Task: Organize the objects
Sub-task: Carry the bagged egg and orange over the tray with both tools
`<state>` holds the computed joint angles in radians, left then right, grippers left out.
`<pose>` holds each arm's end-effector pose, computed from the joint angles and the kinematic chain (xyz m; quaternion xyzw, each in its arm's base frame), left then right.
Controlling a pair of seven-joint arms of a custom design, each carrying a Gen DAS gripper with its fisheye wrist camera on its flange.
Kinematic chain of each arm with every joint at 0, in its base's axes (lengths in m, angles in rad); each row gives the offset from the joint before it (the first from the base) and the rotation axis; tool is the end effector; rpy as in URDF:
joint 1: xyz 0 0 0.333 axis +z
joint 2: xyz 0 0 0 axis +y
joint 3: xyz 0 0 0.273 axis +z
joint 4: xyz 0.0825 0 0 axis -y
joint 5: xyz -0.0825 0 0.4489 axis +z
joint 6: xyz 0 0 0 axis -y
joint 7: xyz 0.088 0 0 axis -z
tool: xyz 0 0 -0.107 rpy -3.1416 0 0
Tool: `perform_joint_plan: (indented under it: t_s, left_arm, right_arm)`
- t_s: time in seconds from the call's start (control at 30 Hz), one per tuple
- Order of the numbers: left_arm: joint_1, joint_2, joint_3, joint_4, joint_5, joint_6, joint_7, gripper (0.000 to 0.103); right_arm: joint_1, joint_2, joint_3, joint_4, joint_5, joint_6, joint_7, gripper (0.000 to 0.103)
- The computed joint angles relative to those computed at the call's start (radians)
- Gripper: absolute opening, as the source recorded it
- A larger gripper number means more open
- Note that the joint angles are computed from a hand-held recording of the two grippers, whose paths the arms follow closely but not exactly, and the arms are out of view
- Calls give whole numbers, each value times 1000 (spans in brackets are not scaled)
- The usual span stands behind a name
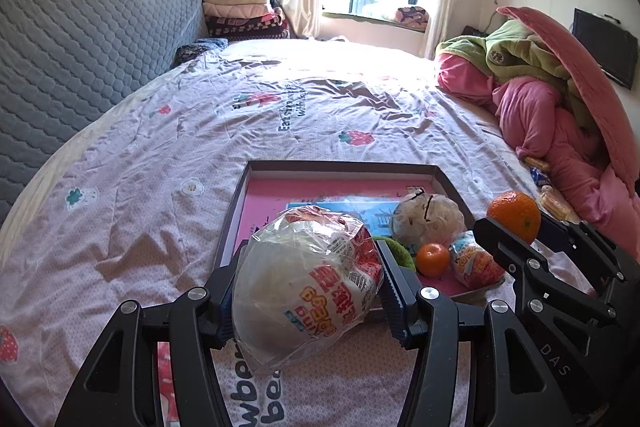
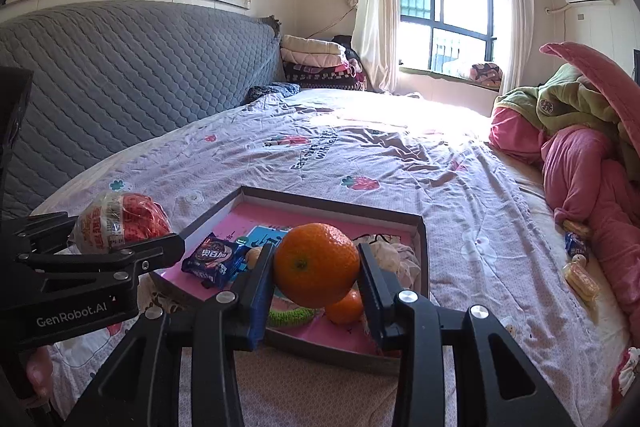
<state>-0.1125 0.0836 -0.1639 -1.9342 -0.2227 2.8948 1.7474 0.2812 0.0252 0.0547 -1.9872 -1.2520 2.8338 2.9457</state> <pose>0.6615 -0.1716 0.4770 -0.5523 0.7150 -0.3641 0.2264 0.6011 0.2614 0.4463 -0.6207 0.6013 -0.3616 0.3500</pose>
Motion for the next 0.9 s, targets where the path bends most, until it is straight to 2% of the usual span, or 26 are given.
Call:
perform_joint_plan:
  t_s: [0.5,0.9]
  left_arm:
    - [-19,177,44,232,146,-45,-108,59]
    - [-6,259,49,250,161,-82,-130,59]
  right_arm:
    - [15,105,-40,139,25,25,-83,40]
    - [53,208,-77,182,236,18,-282,40]
